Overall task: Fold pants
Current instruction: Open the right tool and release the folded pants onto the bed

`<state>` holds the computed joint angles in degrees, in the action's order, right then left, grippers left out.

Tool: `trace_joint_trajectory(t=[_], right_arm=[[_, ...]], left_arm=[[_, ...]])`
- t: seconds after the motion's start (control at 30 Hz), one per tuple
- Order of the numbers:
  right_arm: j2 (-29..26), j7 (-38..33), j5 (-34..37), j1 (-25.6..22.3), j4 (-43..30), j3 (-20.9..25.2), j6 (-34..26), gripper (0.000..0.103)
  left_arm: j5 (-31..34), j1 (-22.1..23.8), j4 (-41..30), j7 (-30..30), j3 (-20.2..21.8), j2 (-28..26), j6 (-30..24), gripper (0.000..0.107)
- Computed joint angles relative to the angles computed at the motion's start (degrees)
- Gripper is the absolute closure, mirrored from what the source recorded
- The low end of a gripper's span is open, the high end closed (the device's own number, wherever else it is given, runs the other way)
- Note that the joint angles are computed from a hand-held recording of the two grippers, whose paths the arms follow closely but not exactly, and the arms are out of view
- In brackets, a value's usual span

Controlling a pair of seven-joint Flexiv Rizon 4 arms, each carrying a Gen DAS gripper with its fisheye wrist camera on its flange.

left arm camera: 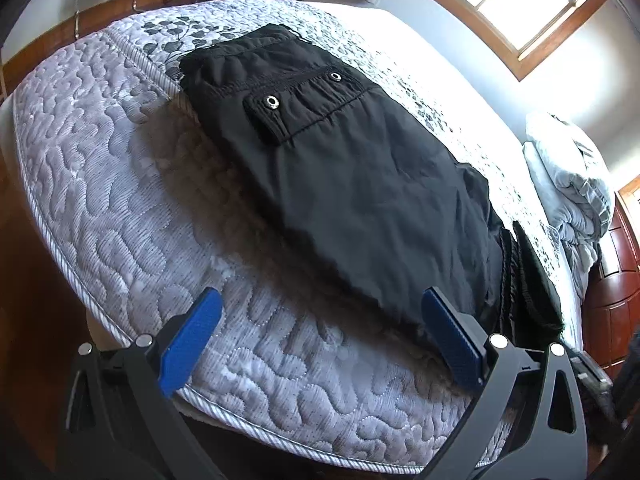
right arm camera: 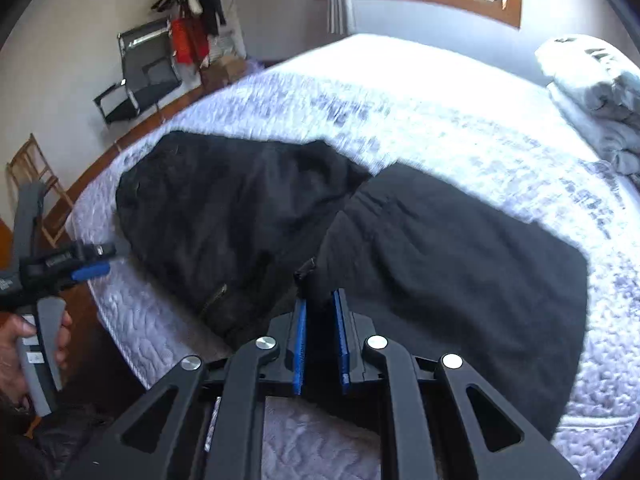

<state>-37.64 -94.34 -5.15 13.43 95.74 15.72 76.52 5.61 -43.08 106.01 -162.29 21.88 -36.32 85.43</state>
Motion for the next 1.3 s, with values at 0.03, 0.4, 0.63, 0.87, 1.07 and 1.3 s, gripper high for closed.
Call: trace_joint_trajectory(t=[0.03, 0.4, 0.63, 0.87, 1.07, 1.3], right_arm=[[-0.64, 0.76, -0.92, 1.30, 0.23, -1.58, -0.14, 0.090], [-2.67, -1.73, 3.38, -3.30, -1.81, 3.94, -2.99, 0.078], [0.86, -6.82, 12.67, -9.28, -1.36, 9.74, -1.15, 0.061], [5.91, -0.82, 17.25, -10.94, 2.29, 3.79, 6.01, 0.039], [6.35, 10.01, 16.11, -12.60, 4.82, -1.62, 8.77, 0.034], [4.71, 17.63, 12.50, -14.20, 5.91, -3.83, 9.19, 0.033]], left_arm=[[0.06, -0.02, -0.08, 0.10, 0.01, 0.05, -0.28, 0.007], [0.48, 0.32, 0.59, -1.59, 0.18, 0.95, -0.43, 0.007], [2.40, 0.58, 0.92, -1.93, 0.95, 2.61, -0.86, 0.007], [-3.46, 10.92, 9.97, -3.77, -7.28, 4.27, 13.47, 0.007], [-4.06, 25.70, 14.42, -4.29, -20.18, 2.64, 26.64, 0.007], [-2.10, 39.98, 14.20, -4.60, -33.89, -2.56, 34.39, 0.007]])
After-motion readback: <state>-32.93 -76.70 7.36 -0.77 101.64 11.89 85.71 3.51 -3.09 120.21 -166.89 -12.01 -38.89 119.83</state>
